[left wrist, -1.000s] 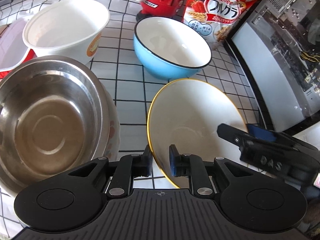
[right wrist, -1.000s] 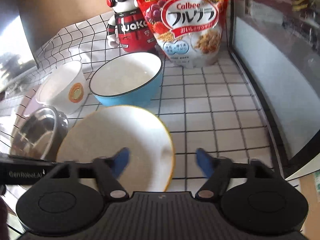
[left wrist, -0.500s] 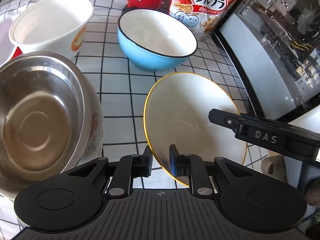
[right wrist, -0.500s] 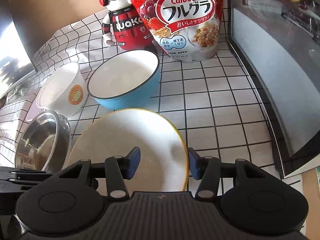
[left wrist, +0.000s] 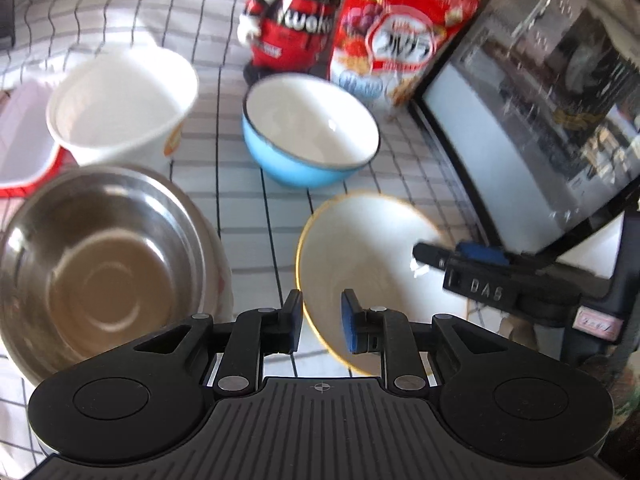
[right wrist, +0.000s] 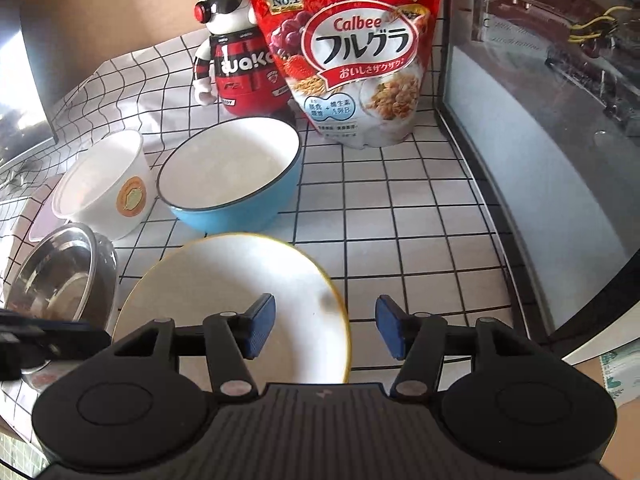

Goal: Organize plates and bowls

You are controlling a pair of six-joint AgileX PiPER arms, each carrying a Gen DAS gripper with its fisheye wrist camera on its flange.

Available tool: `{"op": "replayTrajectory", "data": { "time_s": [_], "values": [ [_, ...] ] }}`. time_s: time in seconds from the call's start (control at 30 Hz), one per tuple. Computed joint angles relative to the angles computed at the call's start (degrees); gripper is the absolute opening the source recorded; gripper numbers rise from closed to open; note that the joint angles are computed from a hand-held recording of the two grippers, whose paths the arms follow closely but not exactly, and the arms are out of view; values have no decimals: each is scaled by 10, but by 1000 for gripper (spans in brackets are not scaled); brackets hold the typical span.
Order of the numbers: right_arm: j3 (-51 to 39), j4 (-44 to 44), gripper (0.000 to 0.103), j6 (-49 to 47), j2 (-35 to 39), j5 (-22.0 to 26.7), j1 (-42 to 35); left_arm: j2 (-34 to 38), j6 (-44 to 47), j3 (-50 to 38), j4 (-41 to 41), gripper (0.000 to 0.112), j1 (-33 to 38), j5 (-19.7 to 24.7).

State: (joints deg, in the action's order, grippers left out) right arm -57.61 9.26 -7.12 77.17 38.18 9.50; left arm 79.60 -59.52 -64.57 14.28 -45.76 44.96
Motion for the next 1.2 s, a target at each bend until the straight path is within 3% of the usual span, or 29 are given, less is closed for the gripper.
{"op": "replayTrajectory", "data": {
  "time_s": [0.1,0.3,0.5,0.73,0.9,1.2],
  "values": [
    [-19,-12,56,1,-2,13,4,-24,0,14,9,23,19,-34],
    [-111,21,56,-29,13,62,-6,-20,31,-6,6,23,84,-54],
    [-294,30,56,18,125,156,0,55,185,-76,-97,23,199,-75],
    [-493,-6,56,101,288,239,20,219,299,-252,-123,23,245,4],
    [-534,22,56,122,347,250,5,322,387,-400,-133,23,258,100],
    [-603,101,56,138,444,307,-10,399,433,-469,-164,28,279,144]
  ]
}}
